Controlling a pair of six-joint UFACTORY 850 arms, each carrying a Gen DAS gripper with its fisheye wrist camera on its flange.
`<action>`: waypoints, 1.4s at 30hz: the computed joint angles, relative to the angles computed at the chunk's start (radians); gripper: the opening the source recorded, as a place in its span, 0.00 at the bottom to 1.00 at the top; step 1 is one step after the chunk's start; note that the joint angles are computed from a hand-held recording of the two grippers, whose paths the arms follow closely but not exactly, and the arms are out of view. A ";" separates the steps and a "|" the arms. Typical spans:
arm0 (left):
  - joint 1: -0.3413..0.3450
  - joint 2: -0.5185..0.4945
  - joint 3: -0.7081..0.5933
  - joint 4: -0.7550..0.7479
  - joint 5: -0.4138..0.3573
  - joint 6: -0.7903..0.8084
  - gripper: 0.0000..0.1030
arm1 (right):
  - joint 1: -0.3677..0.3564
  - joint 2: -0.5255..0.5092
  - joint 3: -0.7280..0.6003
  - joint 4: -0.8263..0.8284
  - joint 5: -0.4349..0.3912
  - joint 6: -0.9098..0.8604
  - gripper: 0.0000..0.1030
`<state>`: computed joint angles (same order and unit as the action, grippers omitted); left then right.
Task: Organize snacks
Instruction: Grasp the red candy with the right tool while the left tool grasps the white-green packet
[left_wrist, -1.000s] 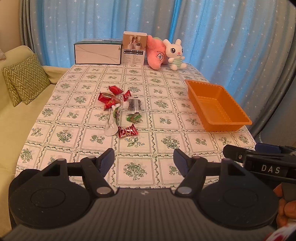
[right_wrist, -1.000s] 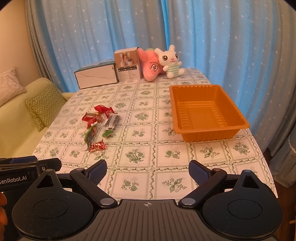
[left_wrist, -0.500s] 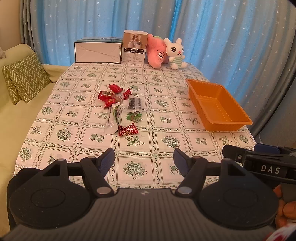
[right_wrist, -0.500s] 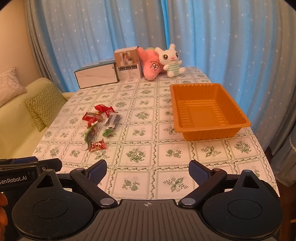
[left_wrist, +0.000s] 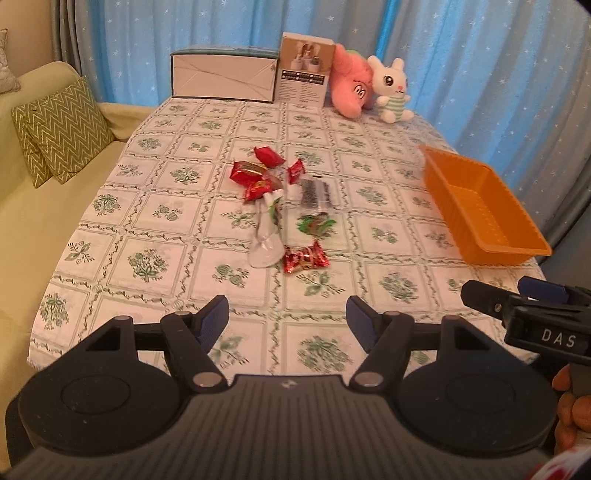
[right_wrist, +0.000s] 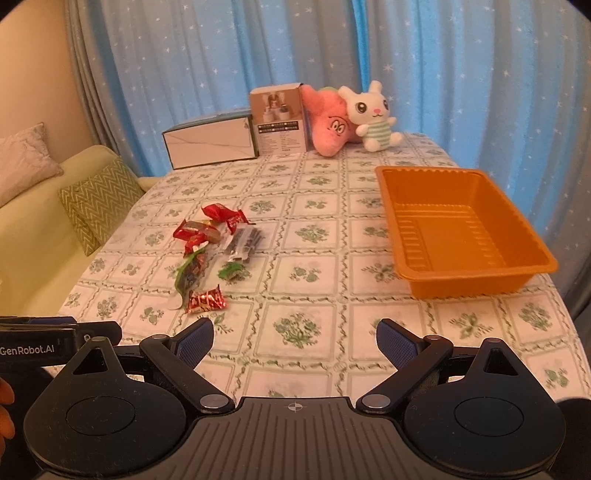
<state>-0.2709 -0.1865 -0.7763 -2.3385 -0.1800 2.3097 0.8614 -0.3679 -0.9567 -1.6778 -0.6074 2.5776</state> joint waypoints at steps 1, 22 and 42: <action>0.005 -0.018 -0.017 0.000 0.002 0.007 0.65 | -0.008 -0.017 -0.012 -0.025 0.003 0.013 0.92; 0.099 -0.317 -0.337 0.568 -0.022 -0.474 0.56 | -0.133 -0.411 -0.368 -0.372 0.210 -0.170 0.69; 0.089 -0.376 -0.399 0.802 -0.096 -0.669 0.56 | -0.188 -0.379 -0.345 -0.683 0.326 0.176 0.23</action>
<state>-0.1816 -0.5629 -1.1755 -1.5369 -0.2762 1.6405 0.6731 -0.7472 -1.3018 -2.3610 -0.2817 2.7535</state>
